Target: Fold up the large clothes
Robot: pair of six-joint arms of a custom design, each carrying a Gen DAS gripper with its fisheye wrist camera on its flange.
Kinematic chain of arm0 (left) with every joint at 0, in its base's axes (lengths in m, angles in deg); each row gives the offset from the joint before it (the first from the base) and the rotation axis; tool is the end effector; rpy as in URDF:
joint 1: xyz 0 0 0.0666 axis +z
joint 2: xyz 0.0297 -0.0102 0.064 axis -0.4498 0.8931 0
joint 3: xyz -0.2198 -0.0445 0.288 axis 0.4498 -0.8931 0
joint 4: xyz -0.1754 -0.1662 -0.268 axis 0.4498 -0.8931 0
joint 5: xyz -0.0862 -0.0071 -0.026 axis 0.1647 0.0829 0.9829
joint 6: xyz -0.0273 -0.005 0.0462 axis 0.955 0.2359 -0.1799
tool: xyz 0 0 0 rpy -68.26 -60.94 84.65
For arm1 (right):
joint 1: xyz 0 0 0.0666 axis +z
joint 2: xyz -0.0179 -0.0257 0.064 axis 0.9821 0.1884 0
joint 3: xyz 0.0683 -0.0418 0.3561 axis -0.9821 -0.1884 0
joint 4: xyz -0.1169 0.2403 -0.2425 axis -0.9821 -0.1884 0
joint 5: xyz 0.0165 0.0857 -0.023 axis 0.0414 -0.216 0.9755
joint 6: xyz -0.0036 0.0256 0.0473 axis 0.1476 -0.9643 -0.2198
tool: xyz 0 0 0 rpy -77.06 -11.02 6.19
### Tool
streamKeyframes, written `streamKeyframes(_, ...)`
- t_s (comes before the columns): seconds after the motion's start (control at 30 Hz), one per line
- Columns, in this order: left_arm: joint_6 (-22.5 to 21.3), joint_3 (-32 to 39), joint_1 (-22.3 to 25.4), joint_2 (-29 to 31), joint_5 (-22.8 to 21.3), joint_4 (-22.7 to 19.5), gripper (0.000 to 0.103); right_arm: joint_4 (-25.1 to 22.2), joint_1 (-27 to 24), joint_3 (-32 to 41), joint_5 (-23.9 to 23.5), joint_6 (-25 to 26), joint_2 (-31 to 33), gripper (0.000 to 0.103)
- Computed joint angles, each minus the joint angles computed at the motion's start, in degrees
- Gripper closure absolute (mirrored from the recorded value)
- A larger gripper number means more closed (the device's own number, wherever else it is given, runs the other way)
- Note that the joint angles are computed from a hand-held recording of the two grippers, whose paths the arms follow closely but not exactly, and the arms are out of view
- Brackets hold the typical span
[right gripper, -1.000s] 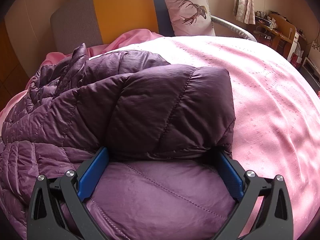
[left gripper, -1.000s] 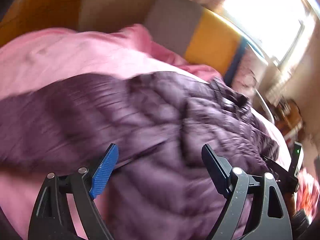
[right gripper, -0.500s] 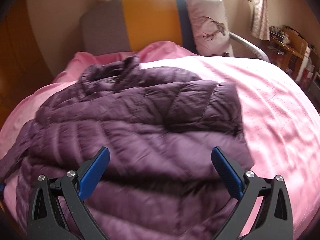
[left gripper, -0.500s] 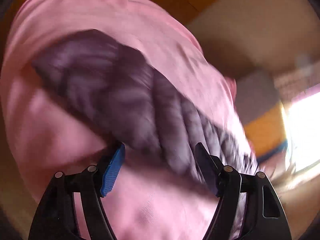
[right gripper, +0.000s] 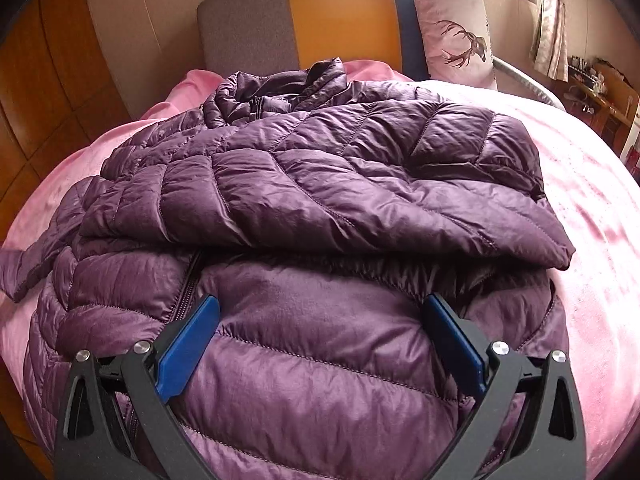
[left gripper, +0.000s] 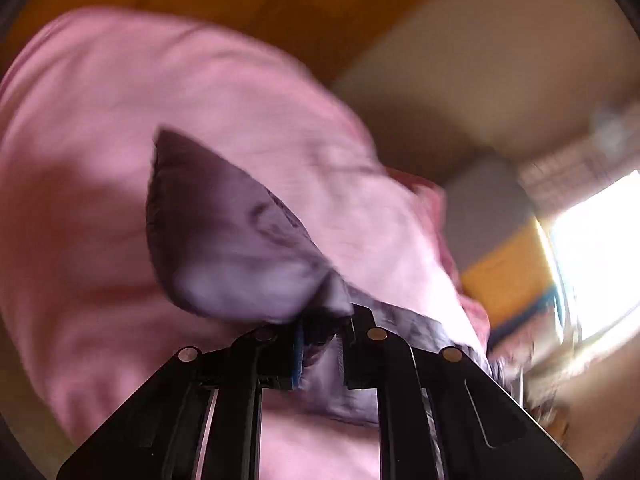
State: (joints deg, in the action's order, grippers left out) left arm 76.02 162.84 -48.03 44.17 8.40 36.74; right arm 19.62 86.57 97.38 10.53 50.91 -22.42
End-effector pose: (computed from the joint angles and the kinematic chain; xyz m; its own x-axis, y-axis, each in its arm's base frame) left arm 0.4694 -0.1806 0.3502 -0.5756 -0.6083 -0.5465 -0.2258 0.7606 -0.6087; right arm 0.3376 0.0383 0.2893 -0.7251 0.3632 -0.5851 0.3283 0.9291 0.1700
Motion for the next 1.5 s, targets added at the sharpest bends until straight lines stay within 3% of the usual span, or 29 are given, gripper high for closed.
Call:
streamKeyframes(0.13,-8.7,7.2,-7.0,3.2,-0.6,-1.1,0.090,1.3,-0.9,-0.9,-1.7,-0.4,-0.5,0.002)
streamKeyframes(0.3,-16.1,18.3,-15.0,11.2,2.9,-4.6,0.090,2.7,-1.4,-1.7,-3.0,-0.9,-1.0,0.002)
streamKeyframes(0.5,-23.2,34.1,-22.2,24.2,5.6,-14.7,0.090,4.1,-2.3,-2.6,-5.1,-1.5,-1.4,0.002)
streamKeyframes(0.6,-26.6,41.5,-24.4,30.2,4.0,-21.7,0.075,4.1,-2.8,-2.5,-6.2,-1.5,-1.5,0.002)
streamKeyframes(0.67,-26.8,41.5,-24.9,31.1,3.9,-22.4,0.064,3.0,-3.3,-1.7,-7.5,-1.2,-1.4,0.004)
streamKeyframes(0.73,-27.0,37.4,-23.9,29.3,5.4,-19.4,0.053,2.3,-4.4,-0.8,-10.4,-1.5,-2.0,0.018)
streamKeyframes(0.83,-26.5,33.7,-23.7,26.9,6.2,-16.2,0.038,4.6,-5.6,0.6,-17.0,-3.1,-3.0,0.022)
streamKeyframes(1.0,-26.1,32.1,-24.0,25.3,5.4,-15.1,0.035,8.2,-3.4,6.7,-27.2,-5.1,2.2,0.022)
streamKeyframes(1.07,-26.3,30.3,-24.3,24.1,5.0,-13.9,0.031,8.3,-2.0,10.4,-31.3,-6.0,6.7,0.014)
streamKeyframes(1.1,-26.2,29.4,-24.4,23.5,4.9,-13.3,0.026,7.5,-1.3,12.1,-31.7,-6.2,8.6,0.014)
streamKeyframes(1.2,-25.8,25.8,-24.5,21.1,4.4,-11.1,0.026,6.0,0.8,16.7,-33.7,-7.0,14.6,0.016)
streamKeyframes(1.3,-25.0,21.2,-24.4,18.1,3.6,-9.1,0.026,1.1,3.4,20.7,-28.2,-4.9,18.3,0.021)
streamKeyframes(1.33,-24.5,19.9,-24.3,17.2,3.3,-8.6,0.026,0.7,4.0,21.1,-27.2,-4.2,18.8,0.028)
streamKeyframes(1.4,-23.5,17.1,-23.9,15.6,2.3,-7.8,0.026,-0.1,4.6,21.6,-25.6,-3.1,19.3,0.056)
streamKeyframes(1.43,-22.3,15.6,-23.6,14.7,1.8,-7.6,0.026,-1.1,5.0,22.1,-25.3,-2.3,19.4,0.077)
streamKeyframes(1.47,-21.2,14.6,-23.3,14.2,1.4,-7.6,0.026,-1.6,5.3,22.5,-25.5,-1.7,19.3,0.087)
streamKeyframes(1.5,-19.6,13.8,-23.0,13.7,0.7,-7.8,0.026,-2.3,6.0,22.9,-24.4,-0.2,18.6,0.089)
